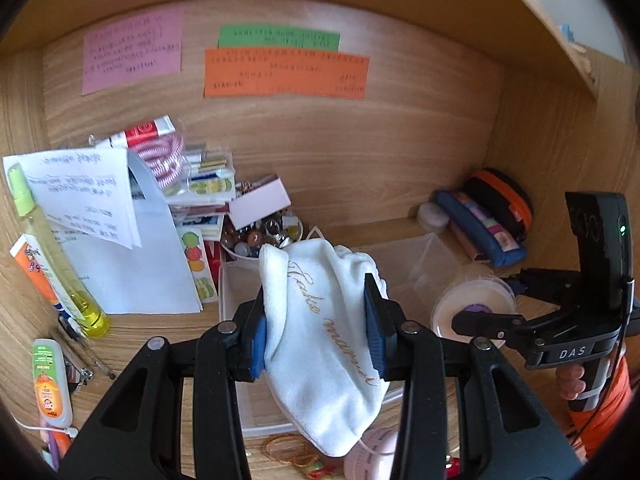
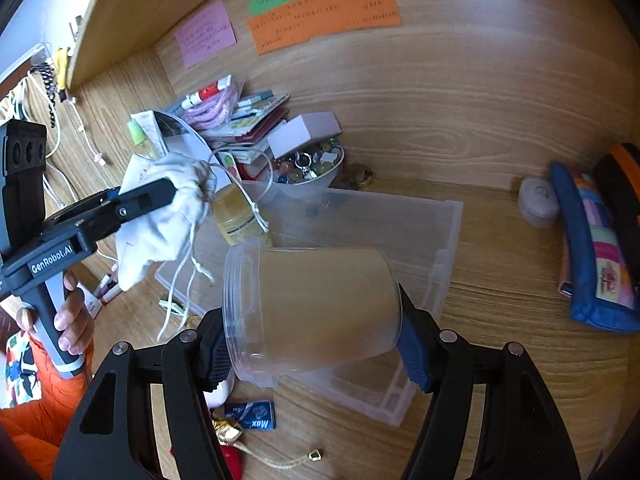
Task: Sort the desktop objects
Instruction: 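Carry the tape roll and the white pouch over the bin with both tools, then release the tape roll from the right tool while the left drops the pouch into the bin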
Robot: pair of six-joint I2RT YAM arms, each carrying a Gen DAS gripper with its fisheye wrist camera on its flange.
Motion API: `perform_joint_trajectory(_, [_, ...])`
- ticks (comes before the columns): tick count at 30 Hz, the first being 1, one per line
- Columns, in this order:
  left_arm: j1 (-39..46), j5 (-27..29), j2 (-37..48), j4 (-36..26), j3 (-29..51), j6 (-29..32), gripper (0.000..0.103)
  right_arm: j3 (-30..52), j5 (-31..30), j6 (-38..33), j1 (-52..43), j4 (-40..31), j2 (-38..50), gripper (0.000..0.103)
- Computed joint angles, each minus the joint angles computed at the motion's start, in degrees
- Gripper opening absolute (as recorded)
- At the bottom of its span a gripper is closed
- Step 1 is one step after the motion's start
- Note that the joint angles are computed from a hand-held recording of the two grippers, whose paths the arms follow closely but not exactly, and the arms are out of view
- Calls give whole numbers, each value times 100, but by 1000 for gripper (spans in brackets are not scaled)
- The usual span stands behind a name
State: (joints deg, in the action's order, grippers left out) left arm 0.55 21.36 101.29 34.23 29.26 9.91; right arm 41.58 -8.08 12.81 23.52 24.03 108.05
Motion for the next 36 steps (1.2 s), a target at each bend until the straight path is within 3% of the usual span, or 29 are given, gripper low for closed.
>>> perform_joint_trajectory(16, [61, 51, 1142, -42, 574, 355, 40, 1033, 295, -187, 140, -625, 925, 63])
perform_joint_trajectory(24, [51, -5, 1595, -170, 872, 405, 40, 1407, 889, -358, 447, -890, 1229, 63])
perform_joint_trajectory(36, [226, 219, 1630, -139, 854, 366, 42, 1719, 1706, -655, 672, -1139, 1469, 63])
